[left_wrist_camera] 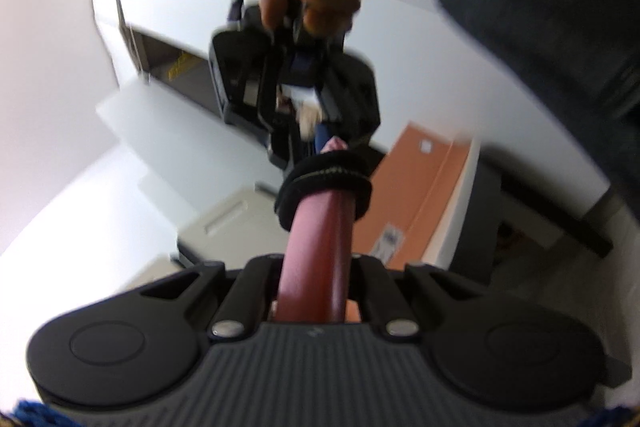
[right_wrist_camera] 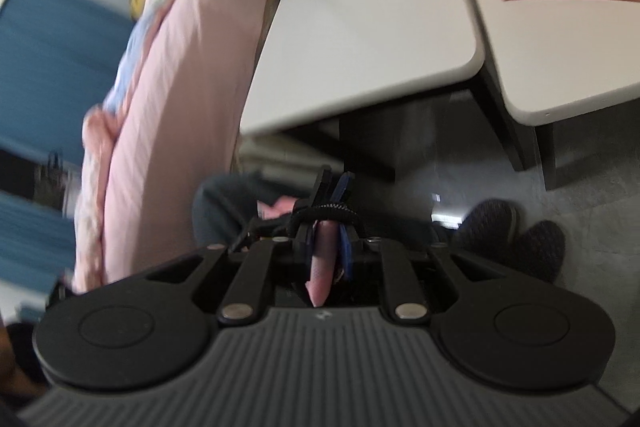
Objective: Fold shopping bag
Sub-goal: 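Push the hair tie further down the strip toward the left tool's fingers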
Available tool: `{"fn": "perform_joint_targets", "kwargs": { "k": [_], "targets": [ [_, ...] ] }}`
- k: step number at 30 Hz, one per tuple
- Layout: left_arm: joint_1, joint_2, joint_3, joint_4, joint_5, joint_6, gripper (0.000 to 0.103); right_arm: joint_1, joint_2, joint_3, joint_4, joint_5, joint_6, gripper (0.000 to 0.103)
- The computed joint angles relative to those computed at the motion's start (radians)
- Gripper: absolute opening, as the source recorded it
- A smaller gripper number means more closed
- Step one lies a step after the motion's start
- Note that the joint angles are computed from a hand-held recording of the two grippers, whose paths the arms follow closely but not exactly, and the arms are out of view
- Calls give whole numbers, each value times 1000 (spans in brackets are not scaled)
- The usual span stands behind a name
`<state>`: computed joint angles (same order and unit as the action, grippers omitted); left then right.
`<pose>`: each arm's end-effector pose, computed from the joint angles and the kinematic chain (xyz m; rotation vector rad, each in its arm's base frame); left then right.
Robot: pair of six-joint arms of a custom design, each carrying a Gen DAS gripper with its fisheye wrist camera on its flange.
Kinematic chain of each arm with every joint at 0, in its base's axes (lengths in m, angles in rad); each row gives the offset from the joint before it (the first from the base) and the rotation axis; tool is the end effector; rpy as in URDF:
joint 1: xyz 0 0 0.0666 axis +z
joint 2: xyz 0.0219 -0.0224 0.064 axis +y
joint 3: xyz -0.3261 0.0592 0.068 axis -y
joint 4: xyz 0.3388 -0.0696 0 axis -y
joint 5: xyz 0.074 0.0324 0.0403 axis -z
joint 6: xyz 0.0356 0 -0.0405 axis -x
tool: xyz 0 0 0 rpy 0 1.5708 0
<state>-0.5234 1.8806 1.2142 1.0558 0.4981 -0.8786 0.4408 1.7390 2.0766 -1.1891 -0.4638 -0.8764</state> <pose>0.4676 -0.2899 0.2508 1.0758 0.5979 0.0151 0.4752 0.2414 0.4732 0.3407 2.6214 1.0976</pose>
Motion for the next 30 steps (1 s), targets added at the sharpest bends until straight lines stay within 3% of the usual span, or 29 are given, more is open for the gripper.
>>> {"fn": "perform_joint_targets", "kwargs": {
  "k": [4, 6, 8, 10, 14, 18, 25, 28, 30],
  "targets": [
    [15, 36, -21, 169, 114, 44, 7, -20, 16, 42, -111, -144, 126, 18],
    [14, 46, -23, 190, 120, 36, 8, -23, 18, 48, -151, -207, 177, 18],
    [16, 35, -30, 177, 87, 22, 12, -16, 17, 52, -180, -210, 212, 19],
    [6, 37, -9, 130, 27, -3, 18, -5, -21, -4, -114, -170, 186, 19],
    [-10, 37, 28, 49, -110, -38, 30, 51, -88, -103, 43, 37, 118, 18],
    [-18, 35, 74, -61, -246, -49, 40, 86, -123, -166, 194, 183, 48, 16],
    [-20, 20, 148, -304, -396, -38, 42, 90, -102, -165, 320, 273, 25, 16],
    [-18, 6, 185, -422, -449, 36, 16, 83, -68, -134, 337, 284, 18, 16],
    [-11, 0, 222, -511, -486, 99, 10, 76, -38, -94, 334, 295, 9, 16]
  ]
}}
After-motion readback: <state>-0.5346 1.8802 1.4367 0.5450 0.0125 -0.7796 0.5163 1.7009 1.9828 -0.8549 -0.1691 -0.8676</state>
